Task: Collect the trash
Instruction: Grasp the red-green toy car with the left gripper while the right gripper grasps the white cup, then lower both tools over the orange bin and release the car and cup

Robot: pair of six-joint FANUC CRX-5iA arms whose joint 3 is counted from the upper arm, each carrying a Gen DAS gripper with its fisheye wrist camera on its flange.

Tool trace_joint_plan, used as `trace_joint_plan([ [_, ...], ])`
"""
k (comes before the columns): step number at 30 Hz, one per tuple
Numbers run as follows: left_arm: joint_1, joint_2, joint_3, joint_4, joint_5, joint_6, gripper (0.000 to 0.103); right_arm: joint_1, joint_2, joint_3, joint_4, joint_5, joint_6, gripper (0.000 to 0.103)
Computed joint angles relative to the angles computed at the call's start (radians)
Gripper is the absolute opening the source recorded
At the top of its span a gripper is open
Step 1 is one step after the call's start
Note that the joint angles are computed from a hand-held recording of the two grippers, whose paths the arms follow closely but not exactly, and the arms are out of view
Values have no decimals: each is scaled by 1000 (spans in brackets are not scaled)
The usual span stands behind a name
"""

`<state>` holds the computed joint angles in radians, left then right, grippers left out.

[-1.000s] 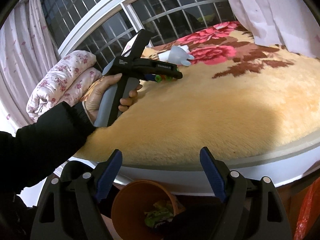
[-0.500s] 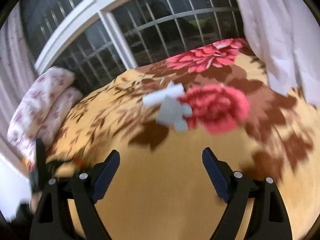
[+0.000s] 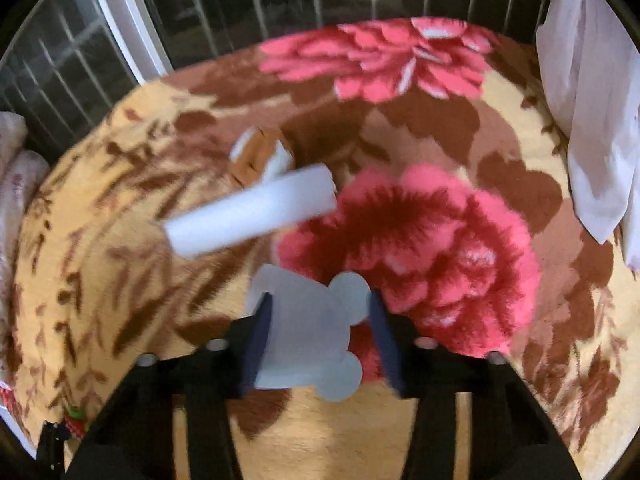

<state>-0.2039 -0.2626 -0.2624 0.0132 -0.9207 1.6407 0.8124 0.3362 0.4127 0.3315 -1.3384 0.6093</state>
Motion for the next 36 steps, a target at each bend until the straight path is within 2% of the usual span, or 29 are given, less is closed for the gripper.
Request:
trace_joint_plan([
  [3, 7, -2, -9, 16, 9, -10, 74, 13, -11, -20, 16, -17, -2, 26],
  [5, 13, -4, -15, 29, 13, -18, 74, 34, -35, -64, 64, -35, -7, 13],
  [6, 16, -5, -17, 33, 14, -20, 74, 39, -42, -80, 74, -46, -8, 13],
  [8, 15, -6, -19, 32, 17, -17, 74, 43, -94, -161, 76, -2, -34, 13],
  [12, 10, -5, -16, 20, 18, -11, 74, 51, -228, -339, 102, 198, -110, 7],
  [16, 25, -30, -46, 52, 52, -28, 74, 120, -341, -491, 257, 325, -213, 7],
  [20, 4, -56, -39, -4, 56, 28, 74, 218, -432, -598, 405, 358, -319, 7],
  [25, -16, -159, -81, 31, 43, 12, 74, 389, -552, -726, 544, 343, -438, 7],
  [30, -127, -272, -83, -83, -44, 102, 74, 610, -637, -824, 630, 256, -511, 7],
  [36, -288, -365, -84, -217, -161, 250, 74, 823, -677, -890, 655, 164, -618, 7],
])
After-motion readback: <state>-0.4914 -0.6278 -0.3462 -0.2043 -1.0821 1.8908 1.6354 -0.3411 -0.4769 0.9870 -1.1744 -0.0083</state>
